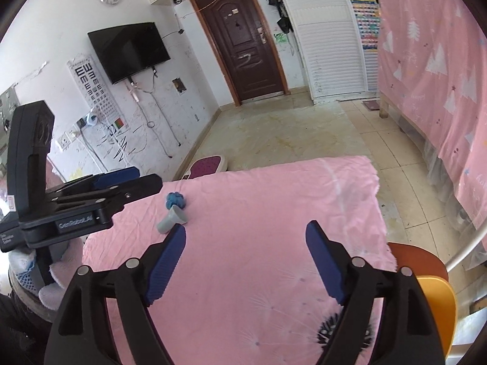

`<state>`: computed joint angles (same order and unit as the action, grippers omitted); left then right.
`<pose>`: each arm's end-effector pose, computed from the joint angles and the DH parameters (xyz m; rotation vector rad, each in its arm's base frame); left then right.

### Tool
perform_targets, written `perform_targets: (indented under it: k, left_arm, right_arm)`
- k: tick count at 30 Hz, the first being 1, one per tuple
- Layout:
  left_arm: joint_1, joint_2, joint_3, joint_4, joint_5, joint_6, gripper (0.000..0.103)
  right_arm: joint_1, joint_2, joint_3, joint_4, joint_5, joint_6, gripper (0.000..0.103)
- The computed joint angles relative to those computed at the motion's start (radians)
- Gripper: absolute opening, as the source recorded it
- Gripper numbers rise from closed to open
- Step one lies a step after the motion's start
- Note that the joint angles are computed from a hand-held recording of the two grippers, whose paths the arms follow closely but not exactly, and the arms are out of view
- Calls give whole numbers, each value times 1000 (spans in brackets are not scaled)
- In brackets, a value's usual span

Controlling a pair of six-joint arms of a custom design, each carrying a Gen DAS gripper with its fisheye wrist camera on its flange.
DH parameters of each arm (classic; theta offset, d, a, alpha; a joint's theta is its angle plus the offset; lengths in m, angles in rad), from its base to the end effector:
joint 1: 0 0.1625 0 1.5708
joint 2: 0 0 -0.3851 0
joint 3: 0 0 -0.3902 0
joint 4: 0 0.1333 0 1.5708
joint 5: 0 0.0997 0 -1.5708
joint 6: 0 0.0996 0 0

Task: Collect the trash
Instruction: 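Move both tools back over the blue pompom and blue cup on the bed, then grasp the blue pompom with the left tool while the right tool grasps the blue cup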

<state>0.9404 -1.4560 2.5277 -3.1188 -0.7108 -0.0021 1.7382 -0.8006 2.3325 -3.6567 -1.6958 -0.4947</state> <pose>-0.0372 -0.4052 0.1904 0.4720 2.2898 -0.8675 0.1892 -0.3941 0.0174 0.8727 -2.6943 0.7654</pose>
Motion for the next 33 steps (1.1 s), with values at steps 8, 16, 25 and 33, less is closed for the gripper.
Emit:
perform_targets:
  k: [8, 16, 25, 33]
  left_arm:
    - [128, -1, -69, 36, -42, 20, 62]
    - [240, 18, -141, 105, -128, -6, 62]
    - [333, 70, -220, 172, -190, -55, 61]
    - [349, 110, -254, 184, -186, -24, 48]
  right_arm:
    - [82, 91, -100, 120, -36, -13, 75]
    - [146, 178, -196, 224, -54, -54, 77]
    - [168, 263, -287, 297, -57, -60, 78]
    - [164, 308, -353, 358, -48, -70, 78]
